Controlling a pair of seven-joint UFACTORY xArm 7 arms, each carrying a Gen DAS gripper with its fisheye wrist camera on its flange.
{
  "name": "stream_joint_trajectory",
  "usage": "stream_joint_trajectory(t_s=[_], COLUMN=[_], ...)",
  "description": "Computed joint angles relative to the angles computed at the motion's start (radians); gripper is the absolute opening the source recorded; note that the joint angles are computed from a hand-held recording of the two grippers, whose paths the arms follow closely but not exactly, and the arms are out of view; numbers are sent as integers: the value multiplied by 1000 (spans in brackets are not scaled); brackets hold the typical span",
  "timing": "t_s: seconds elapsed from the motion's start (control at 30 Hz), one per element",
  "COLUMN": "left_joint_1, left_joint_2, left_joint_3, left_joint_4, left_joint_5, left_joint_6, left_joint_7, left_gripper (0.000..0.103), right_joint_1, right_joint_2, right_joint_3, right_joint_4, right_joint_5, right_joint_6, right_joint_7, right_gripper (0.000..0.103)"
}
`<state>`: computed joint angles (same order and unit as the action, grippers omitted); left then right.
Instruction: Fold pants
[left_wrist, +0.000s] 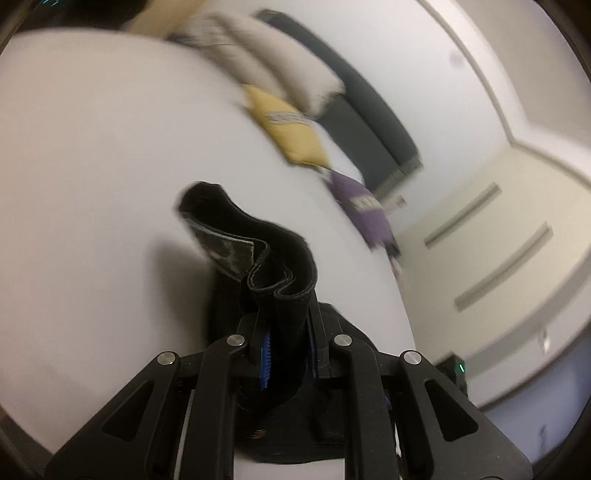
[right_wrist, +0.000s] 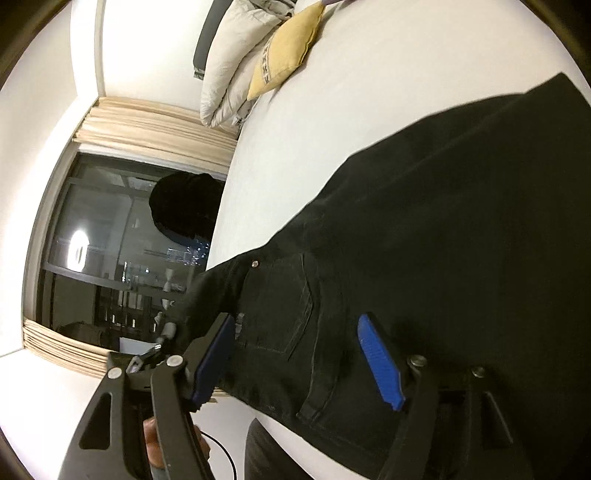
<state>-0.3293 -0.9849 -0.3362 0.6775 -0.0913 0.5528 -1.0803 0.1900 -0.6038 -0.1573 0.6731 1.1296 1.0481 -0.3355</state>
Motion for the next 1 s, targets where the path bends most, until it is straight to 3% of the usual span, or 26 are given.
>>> stream_joint_trajectory(t_s=[0.2, 0.37, 0.5, 0.63, 0.9, 1.0], left_joint_1=[-5, -34, -53, -83, -222, -304], left_joint_2=[318, 531, 700, 828, 1036, 1107], left_joint_3=[-139, -236, -304, -360, -375, -362], left_joint_4=[264, 415, 515, 614, 792, 877], left_joint_5=[85, 189, 304, 450, 737, 829], left_joint_6=[-39, -37, -23, 75, 303, 414], left_joint_7=[74, 77, 30, -11, -72, -44], left_gripper=[13, 13, 13, 13, 13, 13], right_joint_1=[-36, -104, -163, -220, -255, -252], right_joint_2=[80, 142, 160, 176, 241, 271], right_joint_3=[-102, -133, -165, -146, -76, -41], right_joint_4=[50, 85, 82, 107, 224, 274], right_joint_5=[42, 97, 152, 107, -29, -117], right_joint_6=[120, 213, 297, 358, 434, 440], right_joint_7=[-63, -100, -133, -140, -157, -159], right_gripper=[78, 79, 87, 89, 89, 64])
